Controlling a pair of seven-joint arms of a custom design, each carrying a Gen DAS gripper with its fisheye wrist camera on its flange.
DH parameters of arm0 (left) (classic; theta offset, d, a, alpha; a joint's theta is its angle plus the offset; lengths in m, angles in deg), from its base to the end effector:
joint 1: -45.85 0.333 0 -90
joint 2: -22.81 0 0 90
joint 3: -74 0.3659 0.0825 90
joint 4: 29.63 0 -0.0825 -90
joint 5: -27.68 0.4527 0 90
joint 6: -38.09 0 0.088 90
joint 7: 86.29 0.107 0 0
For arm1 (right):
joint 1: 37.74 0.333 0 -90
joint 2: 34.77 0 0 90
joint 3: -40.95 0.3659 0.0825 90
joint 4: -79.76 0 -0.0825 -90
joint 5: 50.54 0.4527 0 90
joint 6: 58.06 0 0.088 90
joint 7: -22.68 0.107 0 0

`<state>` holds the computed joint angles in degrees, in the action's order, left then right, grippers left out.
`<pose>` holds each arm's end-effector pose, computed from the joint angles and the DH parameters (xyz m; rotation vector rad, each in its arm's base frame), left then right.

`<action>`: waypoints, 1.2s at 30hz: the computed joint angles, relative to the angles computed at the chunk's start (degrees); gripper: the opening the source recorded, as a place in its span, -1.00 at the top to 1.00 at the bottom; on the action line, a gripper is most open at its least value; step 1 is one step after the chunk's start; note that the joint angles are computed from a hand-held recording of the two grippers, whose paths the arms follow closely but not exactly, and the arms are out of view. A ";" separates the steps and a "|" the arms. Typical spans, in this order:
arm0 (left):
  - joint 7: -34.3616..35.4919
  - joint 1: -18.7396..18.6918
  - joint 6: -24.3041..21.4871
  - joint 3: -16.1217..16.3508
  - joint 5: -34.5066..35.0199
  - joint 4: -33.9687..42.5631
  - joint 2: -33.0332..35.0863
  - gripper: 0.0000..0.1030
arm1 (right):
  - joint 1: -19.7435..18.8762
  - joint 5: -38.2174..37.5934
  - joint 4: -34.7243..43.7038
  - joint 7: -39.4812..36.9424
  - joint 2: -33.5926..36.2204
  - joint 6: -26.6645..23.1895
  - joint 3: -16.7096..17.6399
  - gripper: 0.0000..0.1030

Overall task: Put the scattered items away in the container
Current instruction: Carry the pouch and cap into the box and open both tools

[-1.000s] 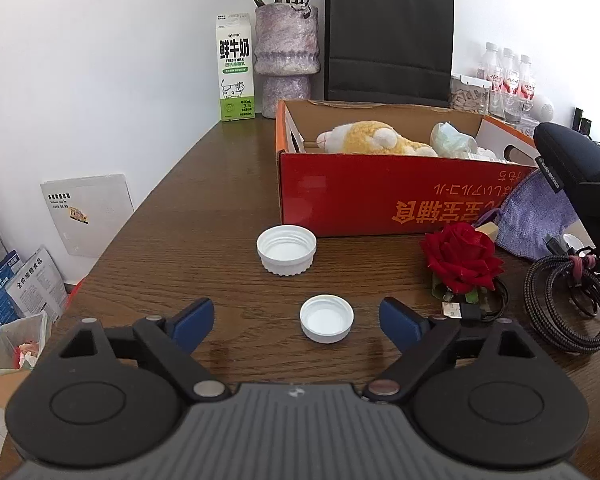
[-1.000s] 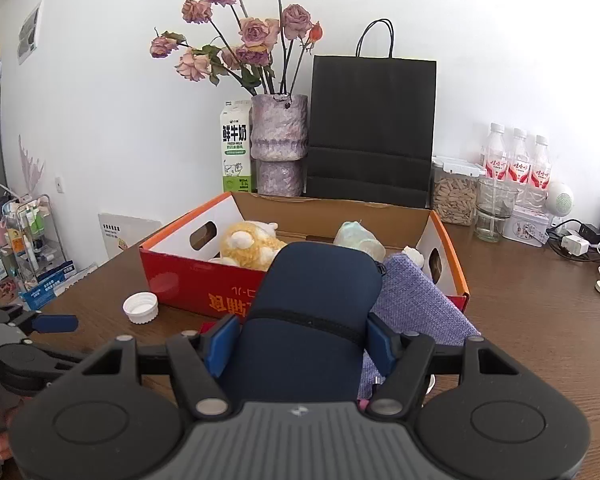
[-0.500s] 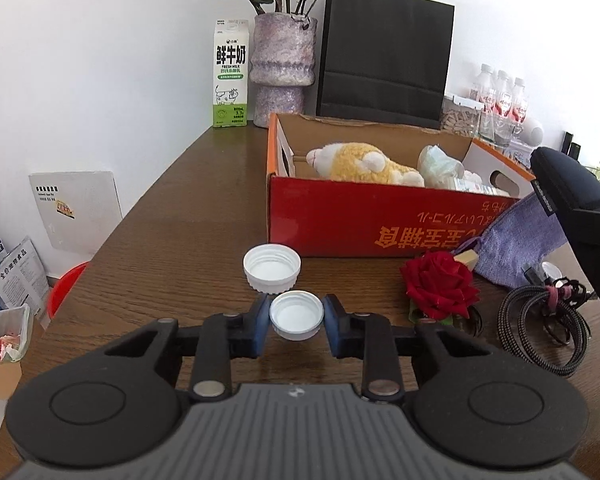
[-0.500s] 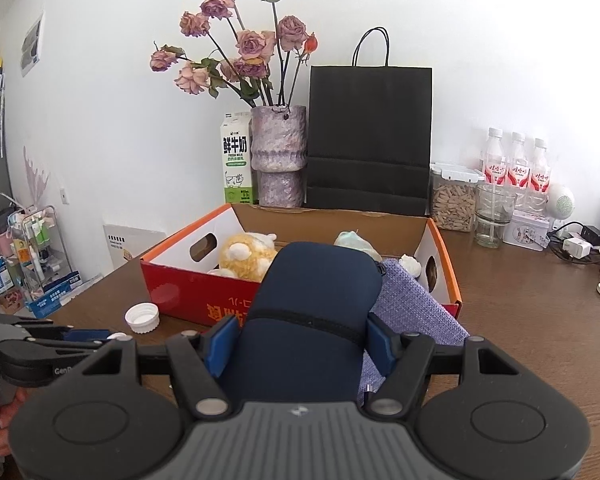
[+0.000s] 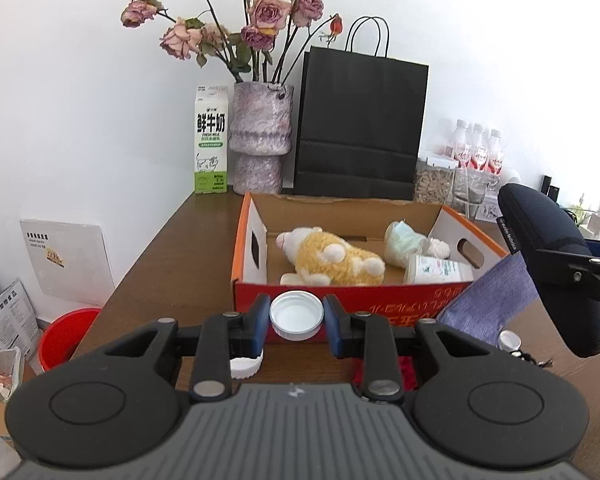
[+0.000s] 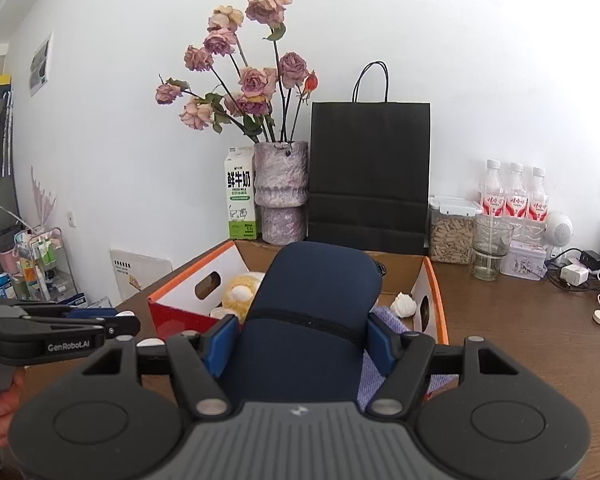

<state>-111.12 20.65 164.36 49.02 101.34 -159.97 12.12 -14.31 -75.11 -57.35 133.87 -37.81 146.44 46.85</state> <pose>0.3793 -0.4149 0.4734 -1.7381 1.2417 -0.8650 0.4696 0.3241 0.4857 -1.7800 0.8741 -0.5510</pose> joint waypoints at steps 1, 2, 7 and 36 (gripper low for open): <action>-0.17 0.13 -0.13 -0.05 0.85 0.59 0.26 0.43 | -0.07 0.89 0.42 -0.75 0.09 0.20 0.16 -0.29; -0.28 0.22 -0.21 -0.03 1.63 1.15 0.49 0.43 | -0.12 1.67 0.93 -1.28 0.23 0.27 0.28 -0.29; -0.93 0.51 -0.40 0.64 5.48 4.77 2.76 0.43 | -0.63 3.29 4.61 -1.77 2.04 0.94 0.36 -0.29; 4.64 -0.17 8.43 11.81 7.71 25.23 22.76 0.43 | -18.28 -5.48 33.68 2.01 26.91 -13.76 16.63 -0.25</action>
<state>-106.48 20.48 172.78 60.83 109.04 -134.73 34.88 -32.59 -80.59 -23.67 135.88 -10.90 132.68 63.48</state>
